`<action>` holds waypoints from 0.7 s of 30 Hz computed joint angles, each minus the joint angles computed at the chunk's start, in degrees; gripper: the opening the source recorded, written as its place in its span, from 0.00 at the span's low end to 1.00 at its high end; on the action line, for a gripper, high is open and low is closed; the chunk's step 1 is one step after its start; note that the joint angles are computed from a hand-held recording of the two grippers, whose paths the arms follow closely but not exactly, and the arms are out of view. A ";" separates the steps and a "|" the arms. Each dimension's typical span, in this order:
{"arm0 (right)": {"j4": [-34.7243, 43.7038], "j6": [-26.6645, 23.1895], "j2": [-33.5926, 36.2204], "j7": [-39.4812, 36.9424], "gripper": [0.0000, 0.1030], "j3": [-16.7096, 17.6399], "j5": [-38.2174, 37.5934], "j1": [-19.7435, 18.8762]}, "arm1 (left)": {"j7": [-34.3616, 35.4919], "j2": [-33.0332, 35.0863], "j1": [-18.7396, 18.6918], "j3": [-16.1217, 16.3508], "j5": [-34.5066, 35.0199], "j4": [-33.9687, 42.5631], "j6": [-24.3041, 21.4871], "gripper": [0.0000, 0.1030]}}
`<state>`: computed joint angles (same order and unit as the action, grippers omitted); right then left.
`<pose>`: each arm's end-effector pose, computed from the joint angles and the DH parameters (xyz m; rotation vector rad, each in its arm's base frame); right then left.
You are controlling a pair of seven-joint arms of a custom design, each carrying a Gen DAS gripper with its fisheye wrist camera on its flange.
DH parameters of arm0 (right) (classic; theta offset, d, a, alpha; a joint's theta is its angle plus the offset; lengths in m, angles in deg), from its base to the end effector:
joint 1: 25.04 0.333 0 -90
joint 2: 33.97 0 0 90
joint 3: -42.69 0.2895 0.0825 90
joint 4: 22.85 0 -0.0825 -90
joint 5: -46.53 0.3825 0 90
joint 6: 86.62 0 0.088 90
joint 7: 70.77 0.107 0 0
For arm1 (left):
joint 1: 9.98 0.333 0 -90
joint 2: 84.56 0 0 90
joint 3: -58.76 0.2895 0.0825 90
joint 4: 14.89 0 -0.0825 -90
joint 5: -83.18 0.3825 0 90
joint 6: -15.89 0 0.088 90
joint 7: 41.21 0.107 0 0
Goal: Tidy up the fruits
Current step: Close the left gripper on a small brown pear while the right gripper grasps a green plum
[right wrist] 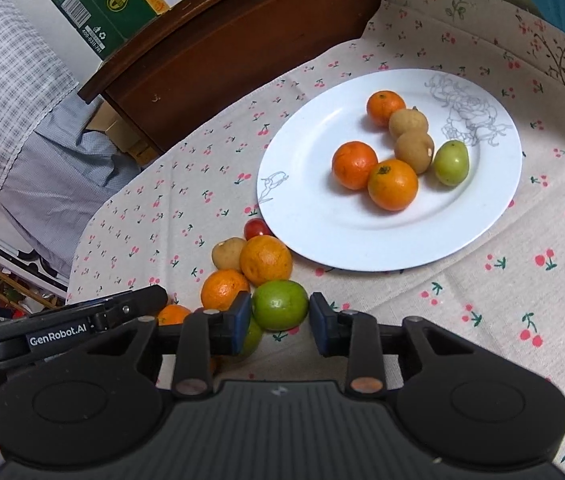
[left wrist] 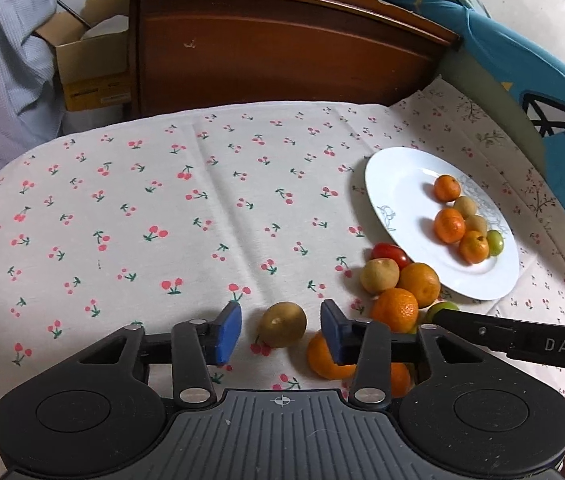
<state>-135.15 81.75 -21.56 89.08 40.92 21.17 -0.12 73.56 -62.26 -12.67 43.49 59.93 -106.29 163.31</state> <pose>0.5755 0.2773 0.4261 -1.3000 1.9881 -0.2941 0.6755 -0.1849 0.4574 -1.5279 2.3492 -1.0072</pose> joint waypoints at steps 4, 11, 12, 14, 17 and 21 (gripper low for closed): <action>-0.01 0.29 0.11 -0.35 0.31 0.13 0.86 -0.22 | -1.16 0.50 0.33 -0.10 -1.16 0.76 -1.12 0.39; -0.36 0.91 0.03 -0.83 0.31 0.03 1.47 -0.20 | -0.89 0.94 1.04 -0.65 -3.46 1.57 -2.44 0.23; -0.36 0.88 0.01 -0.86 0.31 -0.02 1.46 -0.15 | -0.77 0.80 0.94 -0.57 -3.28 1.42 -2.39 0.23; -0.31 0.77 0.00 -0.95 0.31 -0.03 1.54 -0.13 | -0.77 0.56 0.77 -0.46 -3.15 1.07 -2.10 0.23; -0.27 0.61 -0.07 -0.58 0.31 -0.28 1.08 0.12 | -0.63 -0.09 0.30 -0.14 -2.21 0.16 -0.54 0.23; -0.13 0.56 -0.21 0.15 0.31 -0.50 -0.02 0.32 | -0.40 -0.78 -0.07 0.05 -1.24 -0.83 1.81 0.23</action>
